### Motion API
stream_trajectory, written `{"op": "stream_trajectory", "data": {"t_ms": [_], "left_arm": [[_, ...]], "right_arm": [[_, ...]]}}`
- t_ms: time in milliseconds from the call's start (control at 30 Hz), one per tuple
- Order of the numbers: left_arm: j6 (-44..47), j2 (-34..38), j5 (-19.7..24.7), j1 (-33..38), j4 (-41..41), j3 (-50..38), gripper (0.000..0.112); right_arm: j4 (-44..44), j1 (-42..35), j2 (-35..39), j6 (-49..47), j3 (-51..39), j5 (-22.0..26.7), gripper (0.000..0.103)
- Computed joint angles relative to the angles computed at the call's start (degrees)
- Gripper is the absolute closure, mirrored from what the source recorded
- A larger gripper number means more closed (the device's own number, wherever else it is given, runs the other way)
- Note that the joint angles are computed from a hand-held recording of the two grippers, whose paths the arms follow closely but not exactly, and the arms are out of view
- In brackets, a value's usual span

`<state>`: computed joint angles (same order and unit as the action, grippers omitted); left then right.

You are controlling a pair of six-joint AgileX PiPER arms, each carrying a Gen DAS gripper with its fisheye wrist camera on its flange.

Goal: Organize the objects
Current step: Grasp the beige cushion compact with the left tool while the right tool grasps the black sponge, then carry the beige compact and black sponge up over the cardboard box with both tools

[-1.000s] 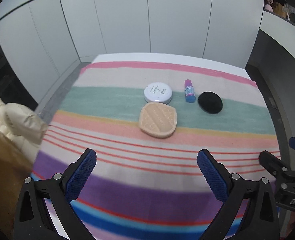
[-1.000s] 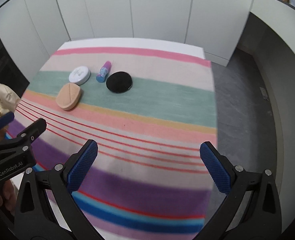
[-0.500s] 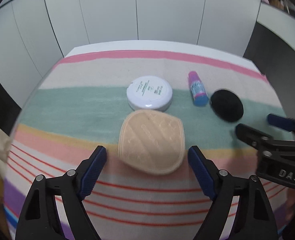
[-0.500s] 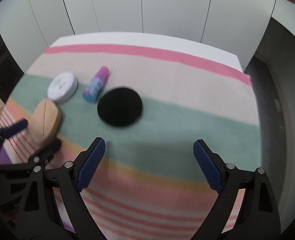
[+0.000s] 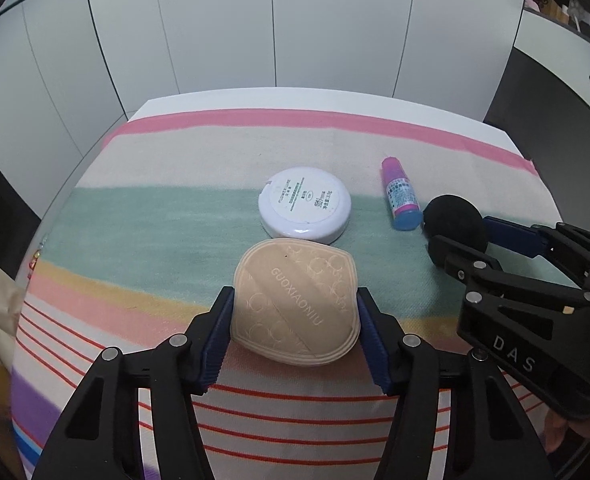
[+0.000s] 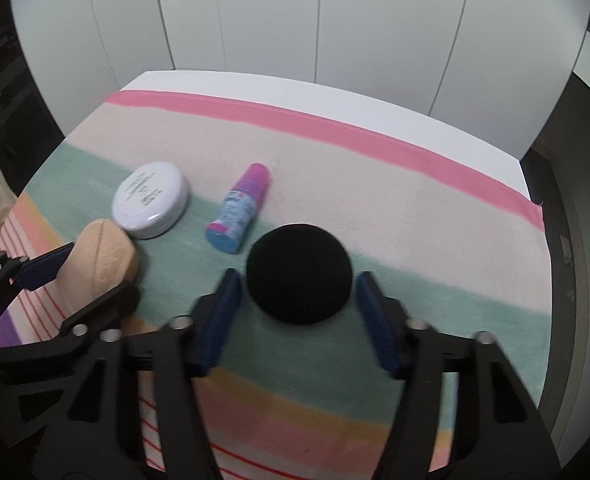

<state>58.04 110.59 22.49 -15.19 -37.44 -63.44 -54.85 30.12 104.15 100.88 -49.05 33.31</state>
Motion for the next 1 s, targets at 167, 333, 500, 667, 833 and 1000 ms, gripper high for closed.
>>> {"op": "stream_trajectory", "data": {"t_ms": [167,333,500,667,833,1000], "left_arm": [[-2.0,-1.8,-0.5,0.0,2.3,1.7,0.053],[-3.2,-5.1,0.5,0.3,3.8,3.4,0.053],[-7.1,-10.1,2.1,-0.1,7.9,4.9,0.053],[-8.0,-15.5,5.8,0.7,8.7,5.9,0.053],[-9.4,-20.2,11.1,1.6,9.6,6.1,0.053],[-13.6,-25.7,17.2,3.0,12.3,6.4,0.053]], "right_arm": [[2.9,1.0,-1.3,-1.2,0.2,0.1,0.051],[4.9,3.7,-5.4,0.2,2.4,2.8,0.051],[8.1,7.7,-10.8,0.6,4.0,7.6,0.051],[10.9,12.0,-16.0,0.7,4.7,13.9,0.051],[14.6,18.6,-23.1,2.4,5.1,22.6,0.051],[17.5,26.0,-27.4,5.2,2.8,32.1,0.051]]}}
